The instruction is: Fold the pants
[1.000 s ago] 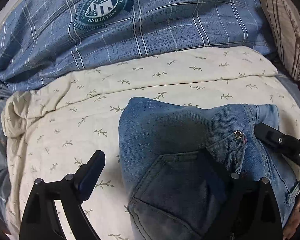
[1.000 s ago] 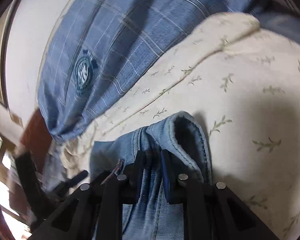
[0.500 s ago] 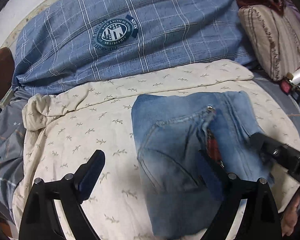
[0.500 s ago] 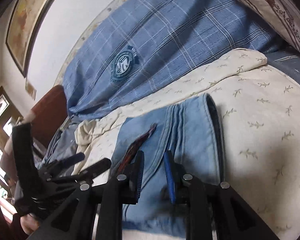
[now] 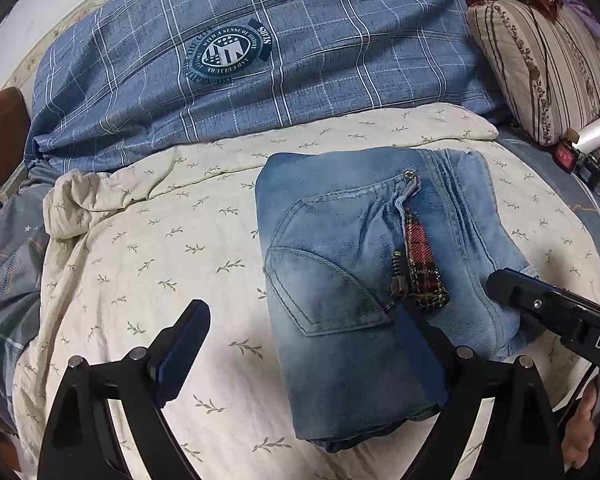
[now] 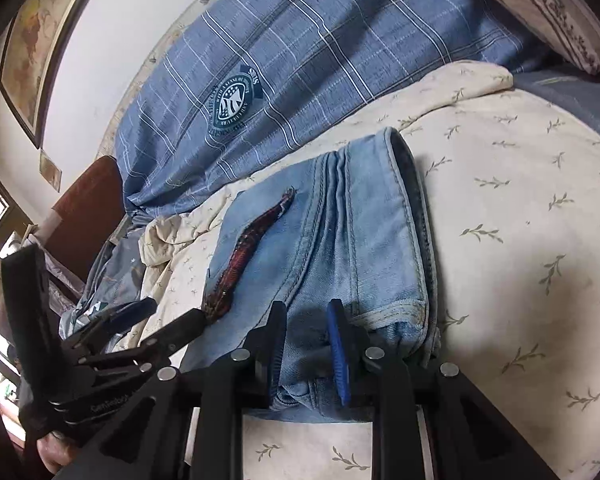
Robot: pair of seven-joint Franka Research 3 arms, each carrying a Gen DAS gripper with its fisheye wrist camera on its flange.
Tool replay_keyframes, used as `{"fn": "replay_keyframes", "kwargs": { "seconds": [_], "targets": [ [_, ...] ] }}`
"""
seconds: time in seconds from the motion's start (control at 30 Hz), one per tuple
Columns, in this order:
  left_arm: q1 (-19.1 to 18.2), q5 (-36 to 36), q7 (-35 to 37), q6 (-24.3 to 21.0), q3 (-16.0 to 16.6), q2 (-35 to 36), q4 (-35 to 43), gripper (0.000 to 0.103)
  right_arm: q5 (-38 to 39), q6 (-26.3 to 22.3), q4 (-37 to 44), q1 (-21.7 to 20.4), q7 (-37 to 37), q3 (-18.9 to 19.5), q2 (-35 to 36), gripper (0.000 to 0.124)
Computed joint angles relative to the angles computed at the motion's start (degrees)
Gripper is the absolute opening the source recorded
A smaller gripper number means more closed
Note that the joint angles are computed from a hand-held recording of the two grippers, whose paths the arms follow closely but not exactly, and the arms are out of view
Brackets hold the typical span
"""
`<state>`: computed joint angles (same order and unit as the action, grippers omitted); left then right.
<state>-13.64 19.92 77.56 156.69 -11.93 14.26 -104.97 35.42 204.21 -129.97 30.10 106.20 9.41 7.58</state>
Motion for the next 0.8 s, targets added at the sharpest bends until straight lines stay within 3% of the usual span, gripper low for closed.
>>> {"fn": "replay_keyframes", "kwargs": {
  "seconds": [0.17, 0.43, 0.67, 0.8],
  "targets": [
    [-0.93, 3.59, -2.24, 1.94, 1.15, 0.19, -0.7, 0.094, -14.67, 1.0, -1.72, -6.41, 14.53, 2.78, 0.74, 0.025],
    [-0.68, 4.46, -3.35, 3.06, 1.12, 0.62, -1.05, 0.095, -25.92, 0.87, -2.04, -10.05, 25.39, 3.3, 1.38, 0.025],
    [-0.9, 5.57, -4.45, 3.83, 1.44, 0.88, -1.26, 0.097, -26.48, -0.88, -1.57, -9.1, 24.52, 2.13, 1.43, 0.022],
    [-0.98, 5.89, -4.97, 3.91, 1.52, 1.0, -1.25, 0.097, -29.16, -0.67, -1.73, -10.65, 26.47, 3.0, 1.61, 0.019]
  ]
}}
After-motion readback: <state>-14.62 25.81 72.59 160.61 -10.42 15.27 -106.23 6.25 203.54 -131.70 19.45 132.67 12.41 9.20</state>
